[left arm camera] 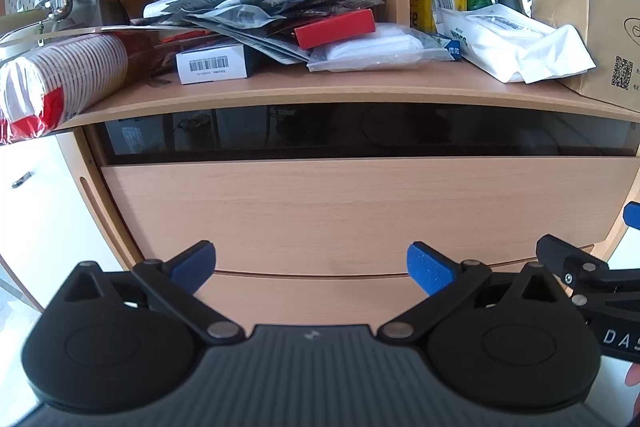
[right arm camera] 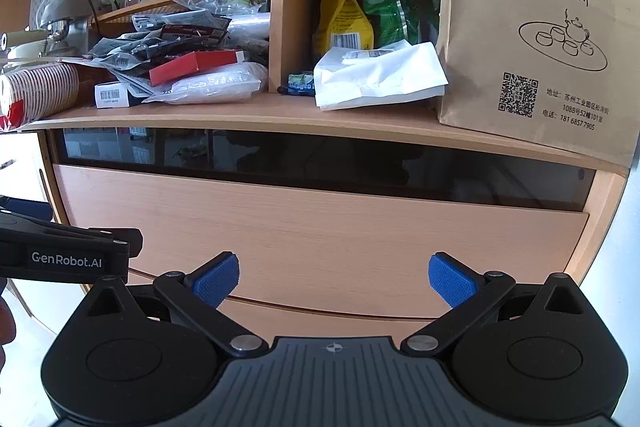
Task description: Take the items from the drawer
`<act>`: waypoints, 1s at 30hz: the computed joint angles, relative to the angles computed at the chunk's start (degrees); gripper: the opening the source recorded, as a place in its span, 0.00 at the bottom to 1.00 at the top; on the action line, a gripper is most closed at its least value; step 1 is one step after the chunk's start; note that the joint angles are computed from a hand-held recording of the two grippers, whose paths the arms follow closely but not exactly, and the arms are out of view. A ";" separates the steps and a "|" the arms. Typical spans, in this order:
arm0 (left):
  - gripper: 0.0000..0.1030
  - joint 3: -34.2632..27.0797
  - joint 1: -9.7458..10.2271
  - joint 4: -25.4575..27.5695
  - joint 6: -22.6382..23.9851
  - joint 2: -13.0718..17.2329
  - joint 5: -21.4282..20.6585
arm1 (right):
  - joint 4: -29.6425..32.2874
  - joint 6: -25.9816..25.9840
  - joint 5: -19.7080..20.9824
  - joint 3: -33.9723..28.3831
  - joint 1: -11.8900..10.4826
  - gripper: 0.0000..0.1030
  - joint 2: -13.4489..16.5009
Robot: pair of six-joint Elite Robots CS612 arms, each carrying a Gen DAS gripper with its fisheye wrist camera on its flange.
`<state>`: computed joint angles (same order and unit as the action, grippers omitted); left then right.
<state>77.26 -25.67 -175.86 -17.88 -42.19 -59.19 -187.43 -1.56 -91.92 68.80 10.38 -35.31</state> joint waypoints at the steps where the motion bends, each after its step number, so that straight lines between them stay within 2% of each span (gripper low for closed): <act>1: 1.00 0.03 -0.01 -0.12 -0.01 -0.01 0.01 | 0.22 -0.04 -0.08 -0.08 0.00 1.00 0.02; 30: 1.00 -0.45 0.55 0.48 -0.14 -0.08 -1.28 | -0.93 0.31 -1.08 0.39 0.13 1.00 -0.12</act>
